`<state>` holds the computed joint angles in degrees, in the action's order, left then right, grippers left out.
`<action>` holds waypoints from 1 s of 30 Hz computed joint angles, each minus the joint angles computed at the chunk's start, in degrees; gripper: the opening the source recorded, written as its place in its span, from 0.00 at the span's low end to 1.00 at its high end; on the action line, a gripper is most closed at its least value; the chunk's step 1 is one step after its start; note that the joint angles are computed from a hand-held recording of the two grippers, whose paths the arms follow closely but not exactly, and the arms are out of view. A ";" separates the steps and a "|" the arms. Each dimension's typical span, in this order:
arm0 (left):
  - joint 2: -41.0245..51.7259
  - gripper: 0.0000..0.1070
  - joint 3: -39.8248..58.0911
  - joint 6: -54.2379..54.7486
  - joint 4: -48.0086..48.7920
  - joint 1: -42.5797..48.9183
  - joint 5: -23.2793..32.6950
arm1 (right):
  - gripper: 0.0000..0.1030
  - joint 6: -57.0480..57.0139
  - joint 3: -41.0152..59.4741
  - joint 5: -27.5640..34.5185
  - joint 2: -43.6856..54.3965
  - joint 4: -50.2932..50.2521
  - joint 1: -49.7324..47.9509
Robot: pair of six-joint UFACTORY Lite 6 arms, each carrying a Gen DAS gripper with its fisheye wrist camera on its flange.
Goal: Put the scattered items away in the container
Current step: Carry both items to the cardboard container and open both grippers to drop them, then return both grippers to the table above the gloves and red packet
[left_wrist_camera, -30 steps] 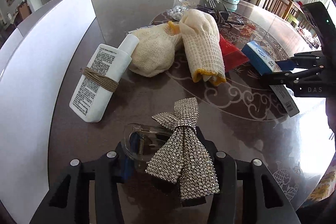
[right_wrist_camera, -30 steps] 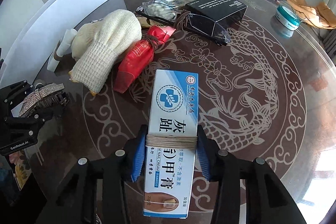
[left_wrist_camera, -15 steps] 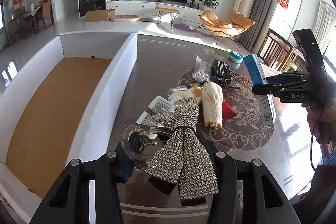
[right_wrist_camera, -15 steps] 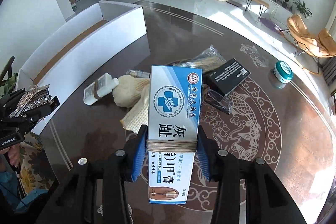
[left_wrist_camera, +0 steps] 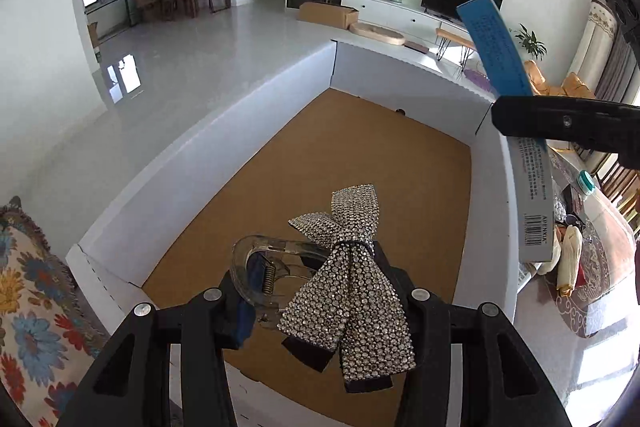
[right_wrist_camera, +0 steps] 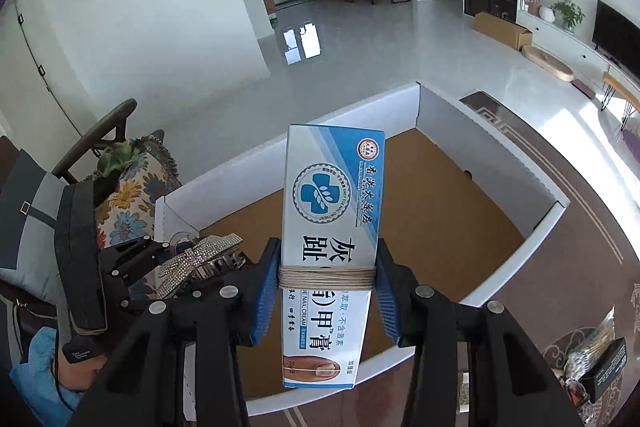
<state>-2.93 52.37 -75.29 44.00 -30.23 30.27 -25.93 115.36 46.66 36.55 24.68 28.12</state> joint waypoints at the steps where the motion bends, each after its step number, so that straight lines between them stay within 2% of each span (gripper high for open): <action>1: 0.70 0.45 -0.29 0.47 -0.48 0.92 -0.89 | 0.44 2.02 2.20 -0.69 3.19 -2.33 2.17; 5: 3.62 0.46 -0.26 2.13 -1.65 2.97 -2.21 | 0.44 6.12 5.29 -2.62 11.30 -8.16 5.81; 8: 6.51 0.50 1.34 3.63 -3.46 4.24 -1.63 | 0.45 7.69 5.67 -1.53 14.88 -10.59 5.45; 9: 7.04 0.60 1.52 3.96 -3.91 4.69 -1.79 | 0.50 7.78 5.76 -1.07 15.66 -10.22 4.92; 10: 7.03 0.72 1.28 3.19 -3.26 4.89 -2.12 | 0.67 7.62 4.88 -1.38 15.60 -9.72 4.26; 12: 5.78 0.76 0.11 -1.86 1.09 4.01 -1.90 | 0.86 5.39 1.14 -3.35 13.47 -7.87 2.06; 15: 1.44 0.76 -1.95 -9.88 7.23 -0.17 0.15 | 0.87 1.48 -2.15 -3.78 8.92 -5.12 -0.74; 17: -0.54 0.76 -1.18 -14.14 10.65 -5.16 3.68 | 0.87 -1.91 -5.84 -3.94 3.76 -2.74 -3.84; 21: 0.32 0.77 5.74 -17.60 14.51 -17.96 10.04 | 0.89 -13.81 -18.41 -2.40 -9.69 8.74 -15.83; 23: 4.08 0.84 10.97 -18.93 16.66 -24.38 11.15 | 0.93 -21.85 -27.44 -2.57 -17.31 14.03 -24.13; 24: 6.85 0.91 13.73 -19.39 17.56 -27.00 11.10 | 0.96 -26.05 -31.76 -2.89 -20.52 16.21 -28.84; 25: 10.28 0.95 16.91 -19.53 18.09 -29.39 10.82 | 0.96 -30.19 -36.56 -4.22 -23.68 17.75 -33.59; 27: 18.53 0.95 23.72 -18.07 17.44 -32.56 8.79 | 0.96 -39.11 -45.14 -7.10 -27.86 20.68 -43.58; 30: 35.63 0.95 37.98 -11.72 11.13 -34.35 6.61 | 0.96 -54.61 -54.96 -10.20 -28.73 26.19 -59.03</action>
